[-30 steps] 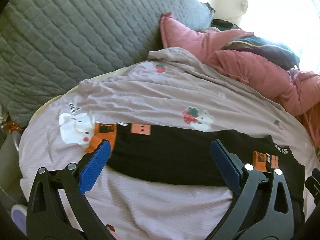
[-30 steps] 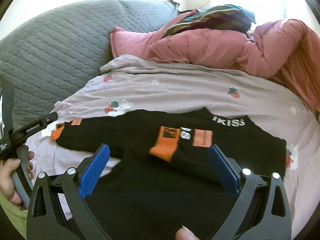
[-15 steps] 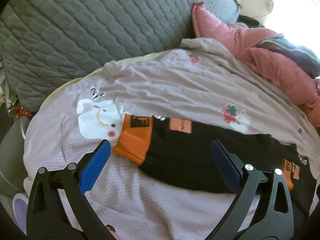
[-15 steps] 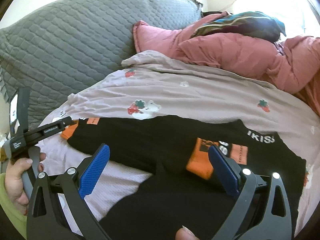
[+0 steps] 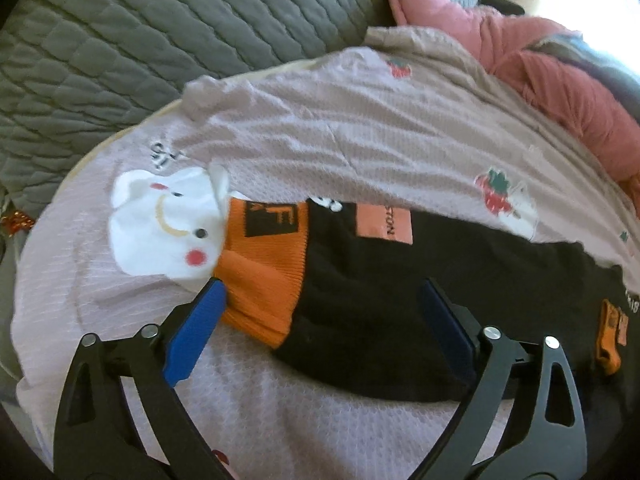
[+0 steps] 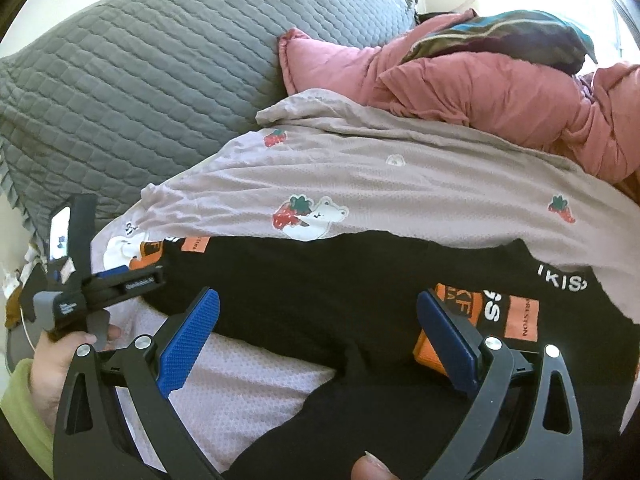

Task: Fold small clothes
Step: 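Move the left gripper to the other orange cuff and grasp it, then lift the cuff with the left gripper and carry it across the back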

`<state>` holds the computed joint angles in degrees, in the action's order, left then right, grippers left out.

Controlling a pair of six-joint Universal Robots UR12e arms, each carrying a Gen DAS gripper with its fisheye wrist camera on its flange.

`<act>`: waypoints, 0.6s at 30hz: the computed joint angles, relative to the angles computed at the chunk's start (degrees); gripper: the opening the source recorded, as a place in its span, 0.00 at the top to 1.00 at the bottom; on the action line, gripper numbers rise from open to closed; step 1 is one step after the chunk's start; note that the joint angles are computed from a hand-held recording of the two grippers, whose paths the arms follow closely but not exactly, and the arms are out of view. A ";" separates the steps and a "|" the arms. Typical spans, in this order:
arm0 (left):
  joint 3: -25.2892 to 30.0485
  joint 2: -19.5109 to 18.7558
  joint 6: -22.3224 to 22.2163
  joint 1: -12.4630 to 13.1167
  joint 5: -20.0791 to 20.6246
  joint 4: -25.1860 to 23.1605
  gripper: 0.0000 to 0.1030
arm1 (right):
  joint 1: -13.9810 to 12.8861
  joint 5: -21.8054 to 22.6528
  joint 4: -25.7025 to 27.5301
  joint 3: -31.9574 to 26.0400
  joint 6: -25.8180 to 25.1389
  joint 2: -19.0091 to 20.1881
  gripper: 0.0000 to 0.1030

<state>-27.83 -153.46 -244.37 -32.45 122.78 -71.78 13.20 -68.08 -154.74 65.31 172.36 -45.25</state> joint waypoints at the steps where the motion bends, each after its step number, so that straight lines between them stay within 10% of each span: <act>1: 0.70 -0.43 0.13 0.01 0.39 -0.77 0.22 | -0.12 0.36 0.40 0.00 0.24 0.08 0.05; 8: 0.68 -0.86 3.25 0.07 2.34 0.45 0.98 | -0.79 0.14 1.23 1.14 -0.39 -0.19 0.05; 18: -10.19 3.80 9.72 -0.62 -0.75 25.17 1.00 | -3.52 0.05 -2.20 6.67 4.96 -3.09 0.05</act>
<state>-38.02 -149.66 -234.65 -33.07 122.03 -46.61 9.68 -68.03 -156.94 71.98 177.32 -48.34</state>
